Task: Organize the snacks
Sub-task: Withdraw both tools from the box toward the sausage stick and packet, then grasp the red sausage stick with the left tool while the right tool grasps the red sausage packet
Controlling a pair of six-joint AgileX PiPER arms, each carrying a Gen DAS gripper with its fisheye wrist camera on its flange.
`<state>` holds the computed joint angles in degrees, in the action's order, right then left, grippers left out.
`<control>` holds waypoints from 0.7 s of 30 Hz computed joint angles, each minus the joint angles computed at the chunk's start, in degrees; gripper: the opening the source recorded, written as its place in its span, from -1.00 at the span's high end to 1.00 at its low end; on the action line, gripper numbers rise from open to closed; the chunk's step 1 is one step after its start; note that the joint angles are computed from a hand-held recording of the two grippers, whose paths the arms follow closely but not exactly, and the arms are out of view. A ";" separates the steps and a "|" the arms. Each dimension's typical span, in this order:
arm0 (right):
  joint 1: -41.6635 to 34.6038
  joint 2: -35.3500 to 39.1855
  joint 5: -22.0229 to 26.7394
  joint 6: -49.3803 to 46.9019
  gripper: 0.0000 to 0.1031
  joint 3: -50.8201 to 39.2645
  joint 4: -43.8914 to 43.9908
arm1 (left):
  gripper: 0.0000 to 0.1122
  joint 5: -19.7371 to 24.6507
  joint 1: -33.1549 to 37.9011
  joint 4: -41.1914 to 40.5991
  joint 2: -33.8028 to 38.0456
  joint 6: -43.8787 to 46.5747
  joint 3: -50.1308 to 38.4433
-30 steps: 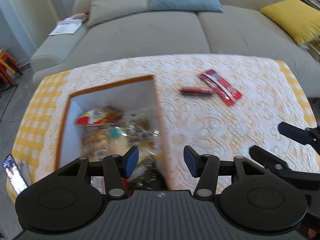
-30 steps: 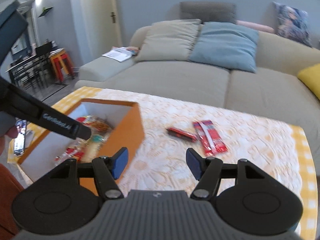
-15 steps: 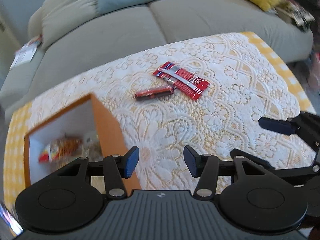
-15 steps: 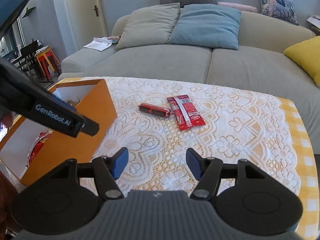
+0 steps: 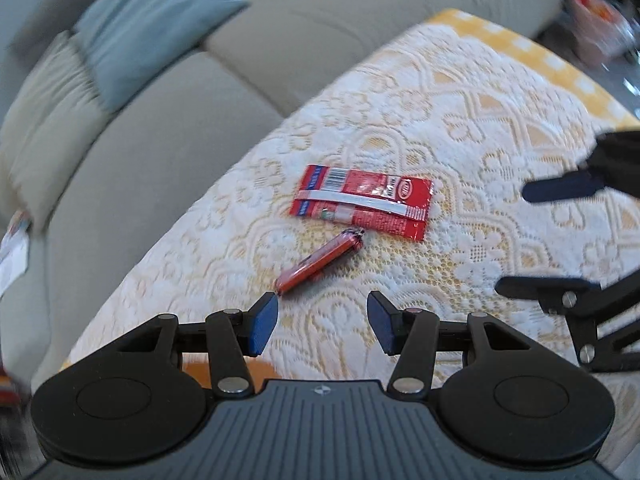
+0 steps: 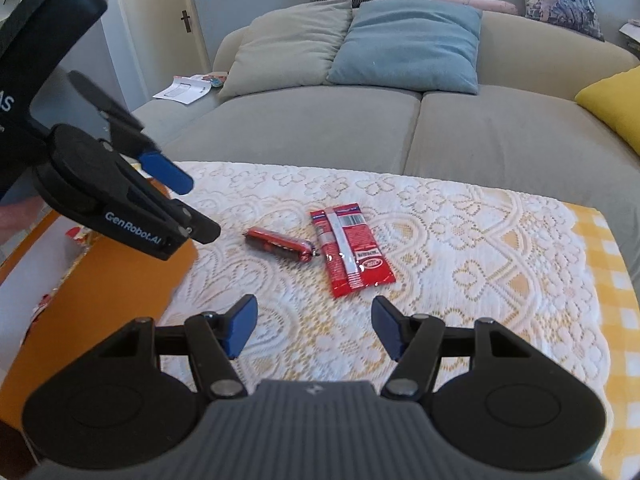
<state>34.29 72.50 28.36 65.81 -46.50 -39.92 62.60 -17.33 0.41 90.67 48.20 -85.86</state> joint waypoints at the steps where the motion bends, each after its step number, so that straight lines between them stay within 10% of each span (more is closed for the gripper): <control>1: -1.35 1.02 -1.27 -1.38 -0.20 -0.24 0.88 | -0.09 -0.20 -0.43 0.42 1.42 0.94 -0.75; 21: -14.99 15.87 -12.64 -36.55 -0.20 -7.53 24.87 | -0.09 3.12 -1.36 1.63 19.85 13.61 -13.74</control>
<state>19.30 88.37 15.72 29.26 -54.02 -15.05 65.71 -18.68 2.04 110.52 61.81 -99.59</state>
